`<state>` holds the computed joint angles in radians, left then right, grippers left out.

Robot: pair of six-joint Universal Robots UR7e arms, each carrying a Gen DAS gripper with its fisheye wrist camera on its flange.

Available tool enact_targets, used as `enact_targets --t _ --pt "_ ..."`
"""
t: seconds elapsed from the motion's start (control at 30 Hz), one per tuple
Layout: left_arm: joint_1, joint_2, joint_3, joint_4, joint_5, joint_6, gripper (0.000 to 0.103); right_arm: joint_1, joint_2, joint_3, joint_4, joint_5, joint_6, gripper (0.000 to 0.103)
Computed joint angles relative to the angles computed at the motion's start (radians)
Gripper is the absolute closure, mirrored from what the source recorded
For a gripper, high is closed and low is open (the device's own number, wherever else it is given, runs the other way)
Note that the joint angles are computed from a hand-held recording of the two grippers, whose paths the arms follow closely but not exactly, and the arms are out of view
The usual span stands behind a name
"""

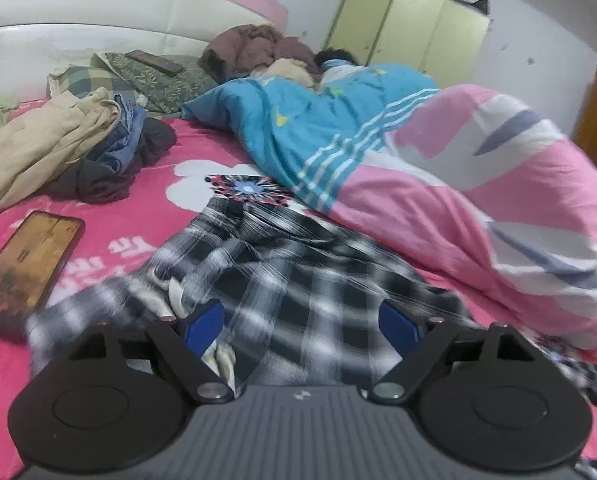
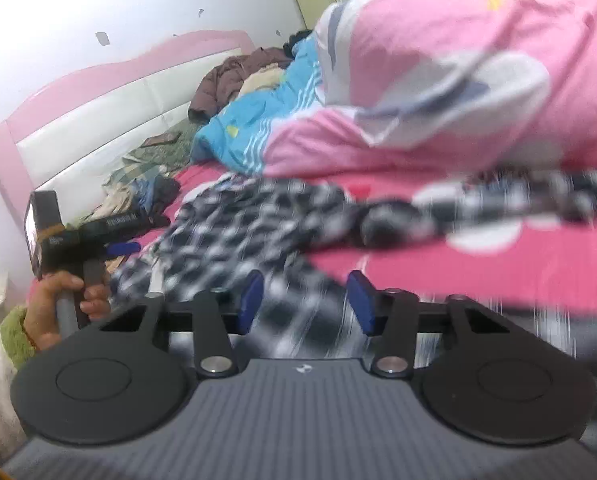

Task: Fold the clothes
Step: 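Pull the plaid pants straight with both tools and release them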

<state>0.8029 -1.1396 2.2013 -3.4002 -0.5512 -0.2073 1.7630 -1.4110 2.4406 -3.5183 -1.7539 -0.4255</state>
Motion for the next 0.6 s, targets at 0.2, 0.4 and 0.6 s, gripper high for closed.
enact_targets --t 0.2,0.4,0.6 --pt "0.088 0.070 -0.072 -0.048 0.013 0.005 0.036 0.059 0.200 -0.277 0.114 0.005 -0.068 0.075" --pt "0.131 0.068 -0.070 -0.070 0.024 -0.067 0.054 0.104 0.474 -0.622 0.331 0.036 -0.229 0.074" --pt "0.154 0.067 -0.071 -0.159 0.036 -0.071 0.074 0.144 0.762 -0.961 0.534 -0.007 -0.322 0.074"
